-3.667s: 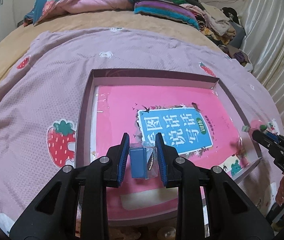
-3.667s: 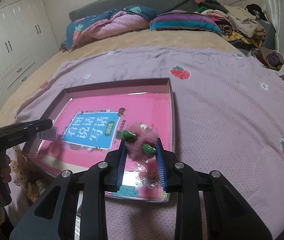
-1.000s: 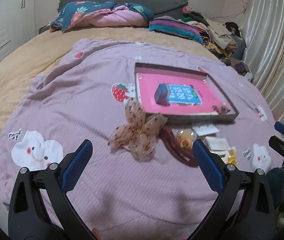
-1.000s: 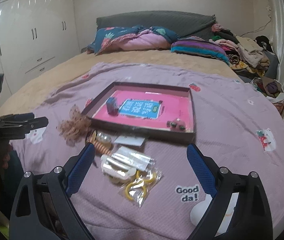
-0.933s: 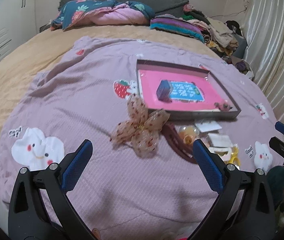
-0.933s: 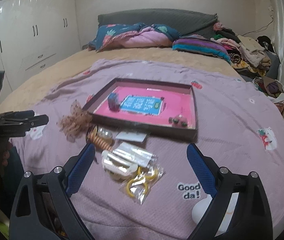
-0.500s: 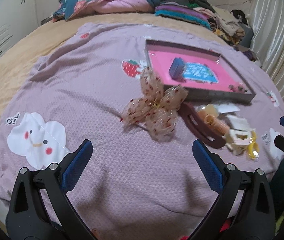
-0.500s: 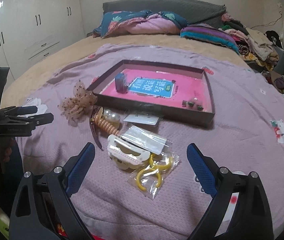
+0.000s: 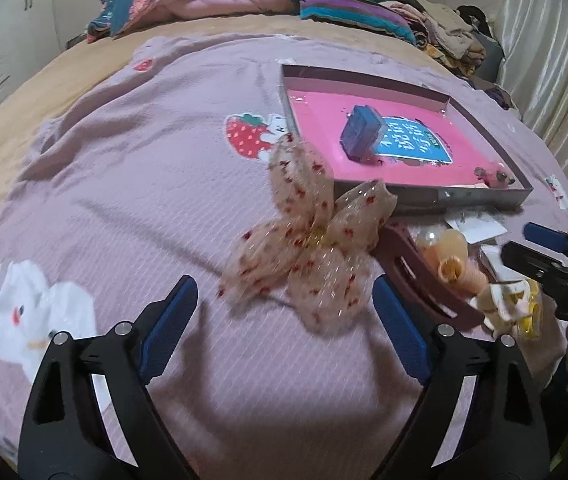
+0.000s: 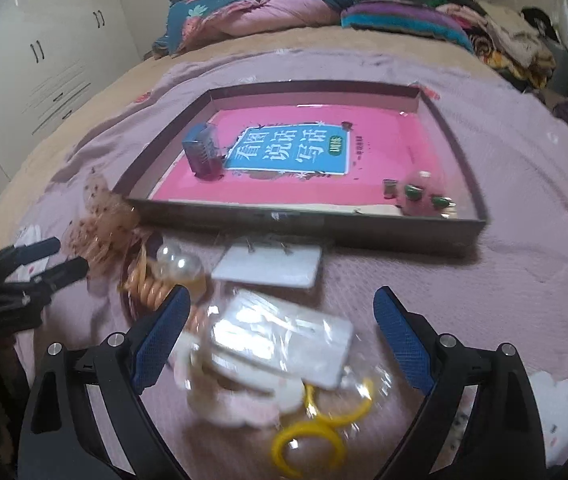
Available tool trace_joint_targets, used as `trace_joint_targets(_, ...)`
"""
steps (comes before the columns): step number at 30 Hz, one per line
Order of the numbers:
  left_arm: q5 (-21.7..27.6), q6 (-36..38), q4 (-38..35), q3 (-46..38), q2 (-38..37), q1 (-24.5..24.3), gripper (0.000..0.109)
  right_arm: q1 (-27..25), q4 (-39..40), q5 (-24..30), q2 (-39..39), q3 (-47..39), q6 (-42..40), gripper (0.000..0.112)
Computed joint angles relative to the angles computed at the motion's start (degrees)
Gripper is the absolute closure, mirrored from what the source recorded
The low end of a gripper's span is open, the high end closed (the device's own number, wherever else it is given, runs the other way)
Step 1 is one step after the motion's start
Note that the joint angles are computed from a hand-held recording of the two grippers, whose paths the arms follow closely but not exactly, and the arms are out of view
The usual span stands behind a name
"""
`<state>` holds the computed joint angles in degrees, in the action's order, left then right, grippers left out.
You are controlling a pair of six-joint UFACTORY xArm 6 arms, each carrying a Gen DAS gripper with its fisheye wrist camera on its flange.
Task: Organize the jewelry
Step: 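Grasp the sheer bow clip with the left tool while the right tool grasps the earring bag, then lift both items into the tray and open both tools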
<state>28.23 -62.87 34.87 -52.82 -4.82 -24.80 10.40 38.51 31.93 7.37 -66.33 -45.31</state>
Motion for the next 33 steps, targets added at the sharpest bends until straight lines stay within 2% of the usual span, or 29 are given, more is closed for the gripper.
trace_joint_targets(2, -1.30, 1.94, -1.97, -0.97, 1.62, 0.70, 0.027, 0.44, -1.37, 0.77, 2.33, -2.35, 2.38, 0.020)
trace_joint_targets(5, -2.47, 3.83, -4.29, -2.20, 3.51, 1.40, 0.045, 1.01, -3.47, 0.95, 4.55, -4.55, 5.46, 0.021)
trace_joint_targets(6, -2.57, 4.16, -4.76, -2.55, 4.00, 1.51, 0.047, 1.11, -3.56, 1.57, 5.43, -5.52, 6.07, 0.021)
trace_joint_targets(10, -4.15, 5.94, -7.06, -2.68, 5.01, 2.05, 0.061, 1.51, -4.59, 2.65, 7.56, -7.67, 7.98, 0.032)
trace_joint_targets(14, -5.87, 6.76, -8.80, -1.53, 4.35, 2.67, 0.084, 2.33, -5.60, 0.94, 7.51, -7.07, 7.03, 0.048)
trace_joint_targets(17, -7.37, 6.32, -9.94, 0.07, 3.20, 3.18, 0.093, 2.00, -2.69, 1.36, 6.66, -6.24, 4.30, 0.051)
trace_joint_targets(22, -8.11, 3.75, -8.65, 2.17, 0.84, 3.35, 0.098, 0.88, 2.48, 3.34, 4.02, -4.38, 0.68, 0.054)
trace_joint_targets(23, -8.13, 3.17, -8.27, 2.61, 0.24, 3.32, 0.099, 0.63, 3.31, 3.51, 3.20, -3.81, -0.12, 0.077)
trace_joint_targets(24, -8.00, 2.56, -7.76, 2.76, -0.07, 3.23, 0.099, 0.57, 3.45, 3.90, 2.88, -3.83, -0.58, 0.079)
trace_joint_targets(33, -6.95, -1.82, -4.67, 5.93, -5.61, 2.01, 0.100, -1.37, 6.83, 6.11, -0.18, -1.88, -4.57, 0.082)
